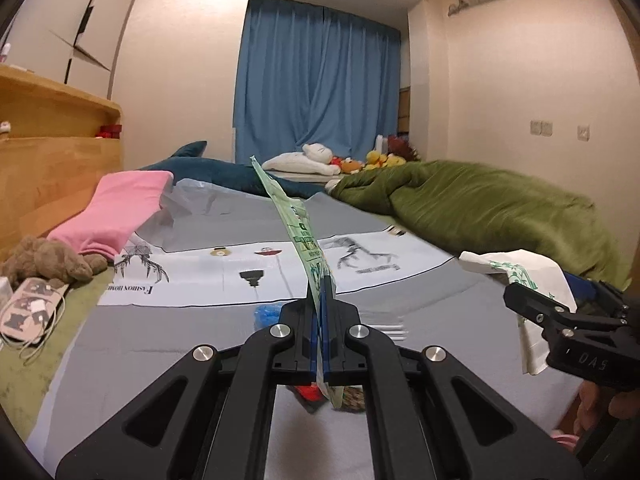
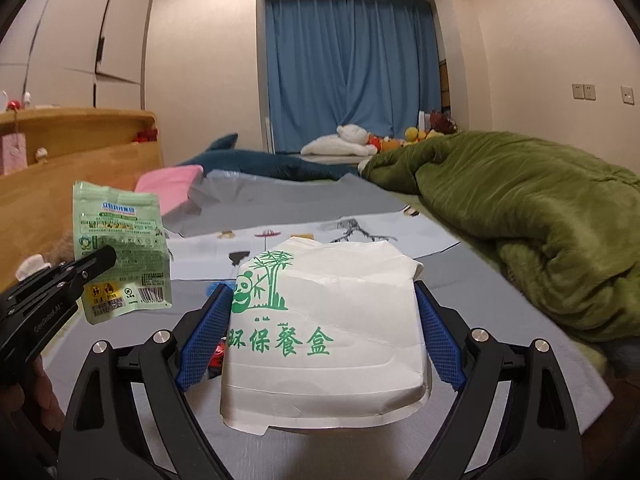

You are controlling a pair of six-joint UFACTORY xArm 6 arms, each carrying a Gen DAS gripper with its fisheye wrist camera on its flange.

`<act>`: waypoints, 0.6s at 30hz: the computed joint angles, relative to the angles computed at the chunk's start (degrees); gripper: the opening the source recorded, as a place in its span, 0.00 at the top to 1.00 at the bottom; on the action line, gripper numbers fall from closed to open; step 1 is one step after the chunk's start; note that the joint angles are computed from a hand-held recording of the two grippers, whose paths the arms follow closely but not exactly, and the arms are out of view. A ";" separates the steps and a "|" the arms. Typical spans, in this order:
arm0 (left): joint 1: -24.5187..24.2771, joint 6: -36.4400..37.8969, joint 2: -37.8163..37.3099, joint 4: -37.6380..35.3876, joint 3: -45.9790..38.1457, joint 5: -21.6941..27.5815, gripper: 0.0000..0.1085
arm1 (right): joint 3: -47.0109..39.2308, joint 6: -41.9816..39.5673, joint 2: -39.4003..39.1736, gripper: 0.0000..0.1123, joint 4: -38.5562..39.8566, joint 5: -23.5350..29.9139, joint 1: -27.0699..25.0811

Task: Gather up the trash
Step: 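Carry the takeout box and green wrapper over the pink bin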

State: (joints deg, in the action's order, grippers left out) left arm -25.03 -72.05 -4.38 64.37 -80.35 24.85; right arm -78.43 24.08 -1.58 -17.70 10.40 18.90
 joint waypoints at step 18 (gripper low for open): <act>-18.47 0.93 -12.55 -7.26 12.99 0.05 0.99 | 34.42 -16.55 -43.91 0.23 16.43 12.93 -5.66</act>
State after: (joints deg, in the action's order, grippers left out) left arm -43.50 -71.11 -16.93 57.11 -67.36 24.90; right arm -44.01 7.53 -45.50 -1.26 23.33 13.24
